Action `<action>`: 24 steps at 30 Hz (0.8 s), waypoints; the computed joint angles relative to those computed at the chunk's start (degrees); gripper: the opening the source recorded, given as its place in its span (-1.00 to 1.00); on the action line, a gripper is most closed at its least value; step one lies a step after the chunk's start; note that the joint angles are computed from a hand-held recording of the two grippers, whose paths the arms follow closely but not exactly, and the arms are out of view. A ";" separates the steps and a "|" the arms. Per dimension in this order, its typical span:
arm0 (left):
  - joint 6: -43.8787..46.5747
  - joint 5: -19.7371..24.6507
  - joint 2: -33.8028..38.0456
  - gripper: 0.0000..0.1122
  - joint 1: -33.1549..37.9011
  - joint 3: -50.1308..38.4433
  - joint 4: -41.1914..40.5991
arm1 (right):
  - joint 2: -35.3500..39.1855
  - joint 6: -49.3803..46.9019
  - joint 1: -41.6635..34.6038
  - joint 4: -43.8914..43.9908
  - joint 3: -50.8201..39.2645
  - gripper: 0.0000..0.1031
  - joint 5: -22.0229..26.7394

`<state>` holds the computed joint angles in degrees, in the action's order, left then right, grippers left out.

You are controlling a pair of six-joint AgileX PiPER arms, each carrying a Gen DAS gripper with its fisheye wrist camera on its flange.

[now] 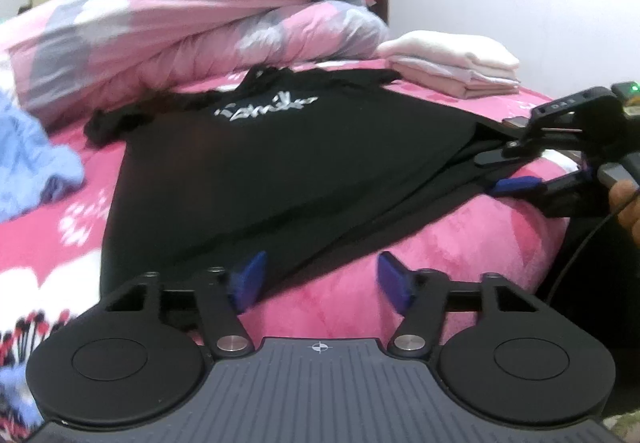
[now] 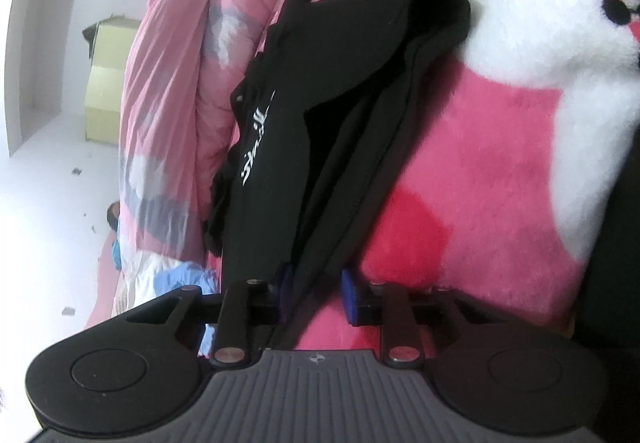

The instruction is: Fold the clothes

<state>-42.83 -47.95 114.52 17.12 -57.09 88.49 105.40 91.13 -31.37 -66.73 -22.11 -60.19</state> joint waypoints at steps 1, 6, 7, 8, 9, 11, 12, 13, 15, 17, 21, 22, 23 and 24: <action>1.19 -0.45 0.17 -0.05 -0.27 0.01 0.04 | 0.02 0.12 0.07 -0.03 -0.06 -0.49 0.00; 9.07 -1.54 0.66 -0.14 -1.97 1.17 -0.30 | 0.36 1.14 0.21 -1.29 -0.77 -0.50 -0.39; 10.83 -1.74 0.76 -0.15 -2.36 1.38 -0.24 | 0.55 0.87 0.40 -1.27 -1.02 -0.53 -0.32; 12.58 -1.65 0.82 -0.15 -2.89 1.67 -0.58 | 0.74 0.58 0.60 -1.23 -1.26 -0.59 -0.24; 14.32 -1.43 0.87 -0.15 -3.48 2.00 -1.12 | 1.57 -0.05 0.84 -0.75 -1.52 -0.63 -0.78; 16.41 -1.49 1.13 -0.21 -4.31 2.13 -1.74 | 2.53 -1.34 1.16 0.05 -1.56 -0.88 -1.52; 16.57 -1.60 1.28 -0.24 -4.65 1.91 -1.60 | 2.65 -2.01 1.23 0.37 -1.32 -0.94 -1.71; 16.36 -1.72 1.47 -0.31 -4.97 1.55 -1.26 | 2.77 -2.68 1.30 0.69 -1.08 -0.97 -1.91; 16.31 -1.86 1.74 -0.42 -5.59 1.02 -0.78 | 3.02 -4.01 1.45 1.32 -0.62 -0.98 -2.31; 17.15 -1.66 1.72 -0.52 -6.10 1.04 -0.84 | 2.02 -4.59 0.86 1.19 0.55 -0.99 -2.02; 19.56 -0.81 1.12 -0.60 -6.80 1.92 -1.66 | 1.59 -5.02 -1.42 -0.15 2.35 -0.99 -3.45; 20.17 -0.59 0.97 -0.60 -6.97 2.13 -1.87 | 1.45 -4.82 -1.84 -0.65 2.45 -0.99 -3.98; 20.19 -0.35 0.85 -0.60 -7.12 2.15 -1.83 | 1.30 -4.62 -2.25 -1.15 2.54 -1.00 -4.50; 19.74 -0.07 0.67 -0.60 -7.26 2.07 -1.55 | 1.15 -4.42 -2.66 -1.64 2.62 -0.99 -5.03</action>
